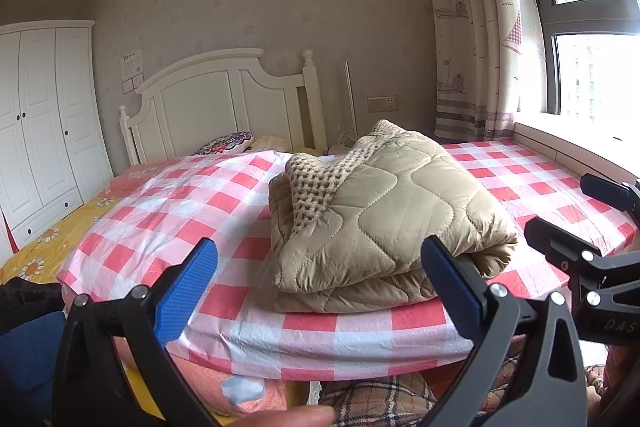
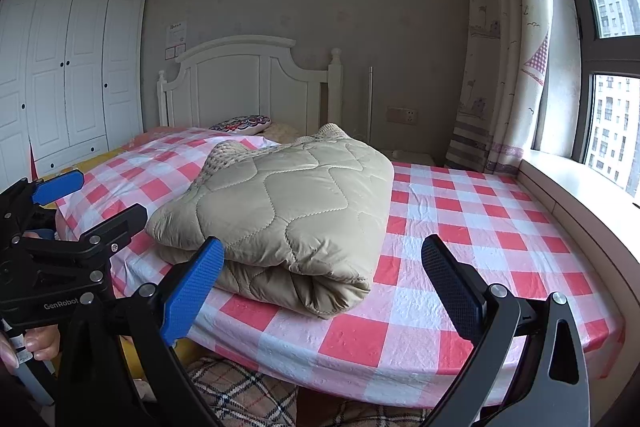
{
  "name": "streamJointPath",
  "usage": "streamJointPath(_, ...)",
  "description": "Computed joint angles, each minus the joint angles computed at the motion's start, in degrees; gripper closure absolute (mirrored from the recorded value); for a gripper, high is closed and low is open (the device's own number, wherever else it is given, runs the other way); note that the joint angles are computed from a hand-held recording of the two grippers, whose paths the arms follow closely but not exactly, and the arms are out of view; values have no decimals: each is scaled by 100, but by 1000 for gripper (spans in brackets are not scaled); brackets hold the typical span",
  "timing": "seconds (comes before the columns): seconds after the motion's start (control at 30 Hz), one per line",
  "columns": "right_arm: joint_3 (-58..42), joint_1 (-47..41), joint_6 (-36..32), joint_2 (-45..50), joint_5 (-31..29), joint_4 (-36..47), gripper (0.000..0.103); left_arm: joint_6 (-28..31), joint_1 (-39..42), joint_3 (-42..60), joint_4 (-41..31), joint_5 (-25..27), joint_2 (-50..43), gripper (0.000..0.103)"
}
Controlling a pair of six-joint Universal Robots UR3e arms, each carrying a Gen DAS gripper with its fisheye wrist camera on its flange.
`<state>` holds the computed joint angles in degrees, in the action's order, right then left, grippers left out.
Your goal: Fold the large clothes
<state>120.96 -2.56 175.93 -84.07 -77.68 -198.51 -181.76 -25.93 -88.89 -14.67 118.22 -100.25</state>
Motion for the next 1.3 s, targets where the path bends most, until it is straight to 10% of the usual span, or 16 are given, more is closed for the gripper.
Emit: streamJointPath(1.3, 33, 26, -37, -28, 18, -62, 6, -110, -160, -3, 110, 267, 2, 2)
